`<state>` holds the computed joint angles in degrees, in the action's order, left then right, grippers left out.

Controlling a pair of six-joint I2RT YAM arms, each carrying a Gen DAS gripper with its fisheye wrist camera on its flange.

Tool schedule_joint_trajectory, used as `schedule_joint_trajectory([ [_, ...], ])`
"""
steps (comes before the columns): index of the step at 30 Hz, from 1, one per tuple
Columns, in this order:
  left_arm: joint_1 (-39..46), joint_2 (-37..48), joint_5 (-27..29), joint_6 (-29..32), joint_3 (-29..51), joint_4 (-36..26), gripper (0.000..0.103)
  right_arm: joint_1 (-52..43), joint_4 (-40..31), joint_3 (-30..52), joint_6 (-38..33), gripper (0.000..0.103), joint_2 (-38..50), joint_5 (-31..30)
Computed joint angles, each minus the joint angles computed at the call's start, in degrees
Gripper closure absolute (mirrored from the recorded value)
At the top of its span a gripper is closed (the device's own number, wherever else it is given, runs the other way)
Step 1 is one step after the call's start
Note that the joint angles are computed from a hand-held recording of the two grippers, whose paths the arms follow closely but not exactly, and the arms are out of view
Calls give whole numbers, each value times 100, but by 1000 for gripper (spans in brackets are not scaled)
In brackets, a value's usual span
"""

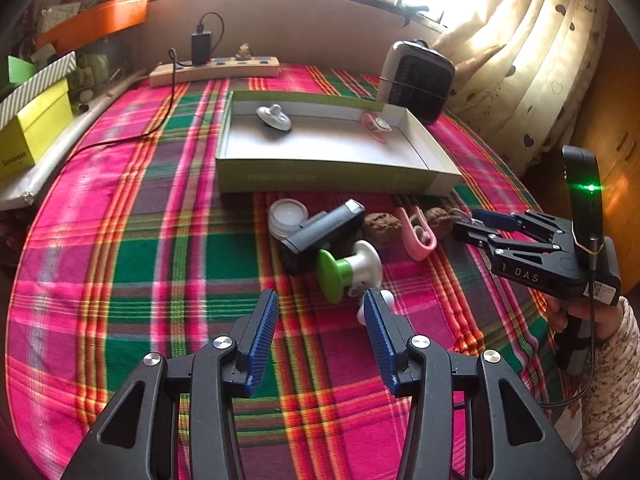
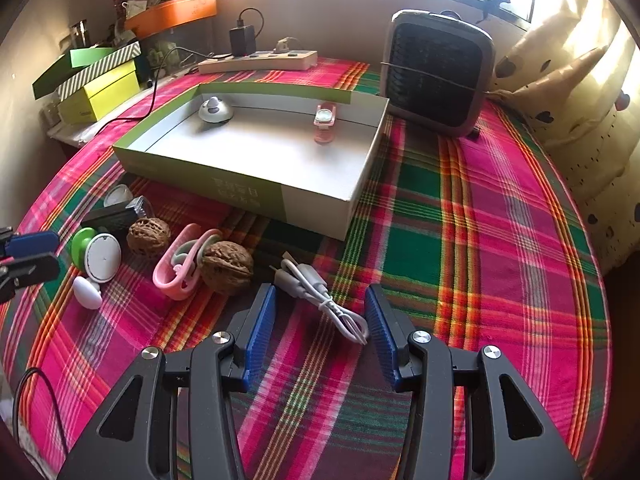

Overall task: Organize objects
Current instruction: 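Withdraw both tools from the box toward the remaining objects, then grasp the white USB cable with the right tool while the left tool grasps the white egg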

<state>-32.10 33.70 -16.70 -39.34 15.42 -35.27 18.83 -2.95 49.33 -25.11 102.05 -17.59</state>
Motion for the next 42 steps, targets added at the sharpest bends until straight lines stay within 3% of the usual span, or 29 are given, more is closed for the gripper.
schedule_joint_trajectory([
  [1, -54, 31, -23, -43, 1, 12, 60, -2, 0, -16, -12, 57, -13, -10],
  [6, -331, 296, -126, -221, 58, 148, 60, 12, 84, -291, -211, 86, -233, -73],
  [8, -500, 410, -182, -307, 76, 223, 60, 20, 146, -413, -240, 90, -320, -65],
  [26, -930, 2027, -479, -728, 309, 1058, 60, -183, 244, -1169, -96, 90, -968, -223],
  [35, -831, 2243, -516, -792, 361, 1191, 60, -131, 277, -1215, -60, 90, -993, -227],
  [42, -777, 2086, -556, -846, 275, 1159, 71, -112, 275, -1214, -47, 90, -990, -205],
])
